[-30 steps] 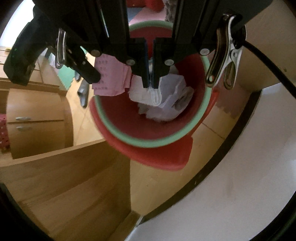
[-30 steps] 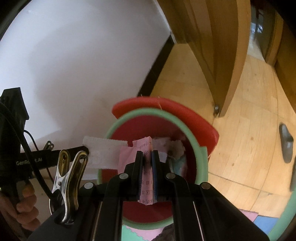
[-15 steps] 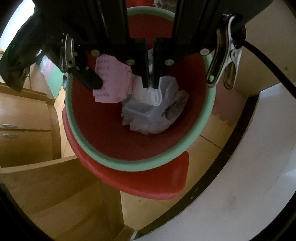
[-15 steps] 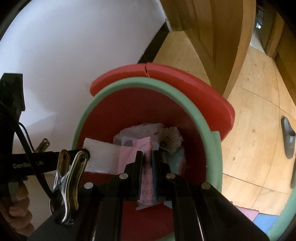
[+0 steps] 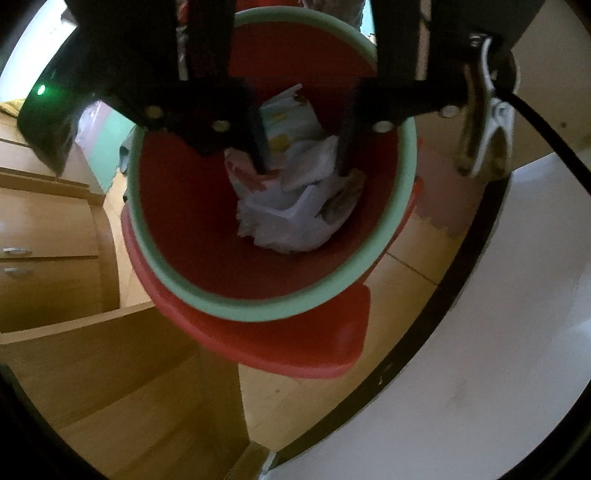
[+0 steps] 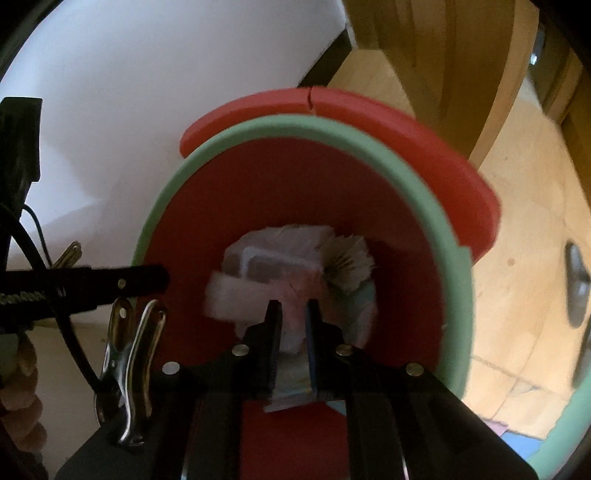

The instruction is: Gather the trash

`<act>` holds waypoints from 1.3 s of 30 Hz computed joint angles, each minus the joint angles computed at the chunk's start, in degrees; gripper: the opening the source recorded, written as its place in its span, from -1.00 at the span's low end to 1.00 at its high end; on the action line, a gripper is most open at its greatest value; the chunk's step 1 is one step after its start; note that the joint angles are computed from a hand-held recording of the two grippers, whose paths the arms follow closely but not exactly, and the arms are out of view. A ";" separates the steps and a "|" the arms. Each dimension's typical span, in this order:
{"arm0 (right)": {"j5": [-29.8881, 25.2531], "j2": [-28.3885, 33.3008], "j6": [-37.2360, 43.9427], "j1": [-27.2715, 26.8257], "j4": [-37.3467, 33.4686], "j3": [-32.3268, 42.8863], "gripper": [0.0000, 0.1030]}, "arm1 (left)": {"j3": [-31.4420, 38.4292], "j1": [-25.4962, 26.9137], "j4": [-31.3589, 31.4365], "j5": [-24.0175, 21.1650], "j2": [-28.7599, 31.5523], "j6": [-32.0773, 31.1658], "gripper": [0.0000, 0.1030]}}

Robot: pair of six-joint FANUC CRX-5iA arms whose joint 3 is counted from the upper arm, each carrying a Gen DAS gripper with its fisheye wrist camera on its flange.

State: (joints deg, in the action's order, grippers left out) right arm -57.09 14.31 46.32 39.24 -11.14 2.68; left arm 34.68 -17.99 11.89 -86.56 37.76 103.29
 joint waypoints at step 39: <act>-22.88 -2.24 -6.12 5.50 10.12 26.50 0.45 | 13.52 5.29 11.93 -5.65 -11.43 5.81 0.31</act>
State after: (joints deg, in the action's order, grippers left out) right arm -79.97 12.08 40.20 44.74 -1.02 29.17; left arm 48.20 -12.70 23.82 -92.20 26.33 109.09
